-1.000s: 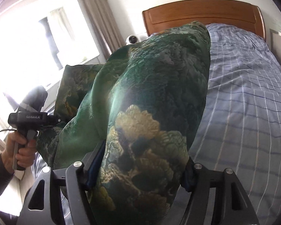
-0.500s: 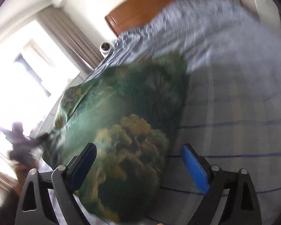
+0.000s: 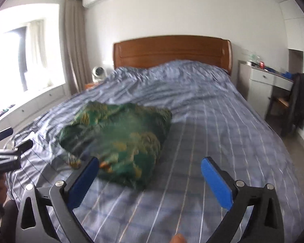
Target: Fold large clothes
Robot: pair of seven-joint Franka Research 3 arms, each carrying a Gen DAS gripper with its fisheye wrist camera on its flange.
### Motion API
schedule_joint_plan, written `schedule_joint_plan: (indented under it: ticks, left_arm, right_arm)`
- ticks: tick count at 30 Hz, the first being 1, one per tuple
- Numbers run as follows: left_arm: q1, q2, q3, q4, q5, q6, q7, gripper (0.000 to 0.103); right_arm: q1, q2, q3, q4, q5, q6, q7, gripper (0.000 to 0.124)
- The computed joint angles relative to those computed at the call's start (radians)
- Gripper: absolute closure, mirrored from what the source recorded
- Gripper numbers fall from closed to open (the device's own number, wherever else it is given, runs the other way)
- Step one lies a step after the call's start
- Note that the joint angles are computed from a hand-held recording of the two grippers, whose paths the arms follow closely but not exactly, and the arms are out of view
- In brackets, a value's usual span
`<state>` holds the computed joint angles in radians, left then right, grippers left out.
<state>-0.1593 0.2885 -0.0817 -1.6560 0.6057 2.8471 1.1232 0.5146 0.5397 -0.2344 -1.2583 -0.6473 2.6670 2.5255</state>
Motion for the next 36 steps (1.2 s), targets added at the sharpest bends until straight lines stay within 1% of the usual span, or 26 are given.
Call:
schedule_joint_plan:
  ticks: [1,2,4,6,8,9,10,14,18,21,36]
  left_arm:
    - [0.023,-0.012,-0.038,-0.015,-0.063,-0.025,0.065,0.0]
    - [0.029,-0.025,-0.051,-0.032,-0.092,-0.031,0.089,0.0]
    - [0.01,-0.06,-0.04,-0.078,-0.078,-0.034,0.055,0.0]
    - [0.007,-0.072,-0.045,-0.095,-0.086,-0.041,0.051,0.0]
    - [0.038,-0.084,-0.082,-0.116,-0.184,-0.022,0.128,0.001]
    - [0.058,-0.096,-0.108,-0.132,-0.26,-0.016,0.184,0.001]
    - [0.061,-0.106,-0.115,-0.142,-0.294,-0.018,0.207,0.001]
    - [0.034,-0.151,-0.104,-0.193,-0.299,-0.016,0.201,0.001]
    - [0.032,-0.168,-0.108,-0.214,-0.345,-0.027,0.23,0.001]
    - [0.026,-0.175,-0.104,-0.224,-0.348,-0.031,0.226,0.001]
    - [0.031,-0.204,-0.094,-0.265,-0.361,-0.013,0.222,0.001]
  right_arm:
    - [0.022,-0.014,-0.007,-0.015,-0.011,-0.038,0.016,0.021]
    - [0.04,-0.041,-0.011,-0.05,-0.032,-0.053,0.04,0.021]
    - [0.058,-0.063,0.002,-0.067,-0.053,-0.12,0.061,0.021]
    - [0.06,-0.094,0.025,-0.105,-0.079,-0.147,0.078,0.021]
    - [0.059,-0.121,0.054,-0.138,-0.095,-0.178,0.077,0.021]
    - [0.059,-0.13,0.065,-0.146,-0.107,-0.194,0.08,0.021]
    - [0.064,-0.142,0.073,-0.16,-0.127,-0.212,0.091,0.021]
    - [0.058,-0.178,0.111,-0.203,-0.173,-0.233,0.124,0.021]
    - [0.052,-0.197,0.146,-0.222,-0.197,-0.258,0.128,0.021]
    - [0.044,-0.201,0.166,-0.227,-0.188,-0.263,0.119,0.021]
    - [0.055,-0.205,0.189,-0.222,-0.189,-0.287,0.102,0.021]
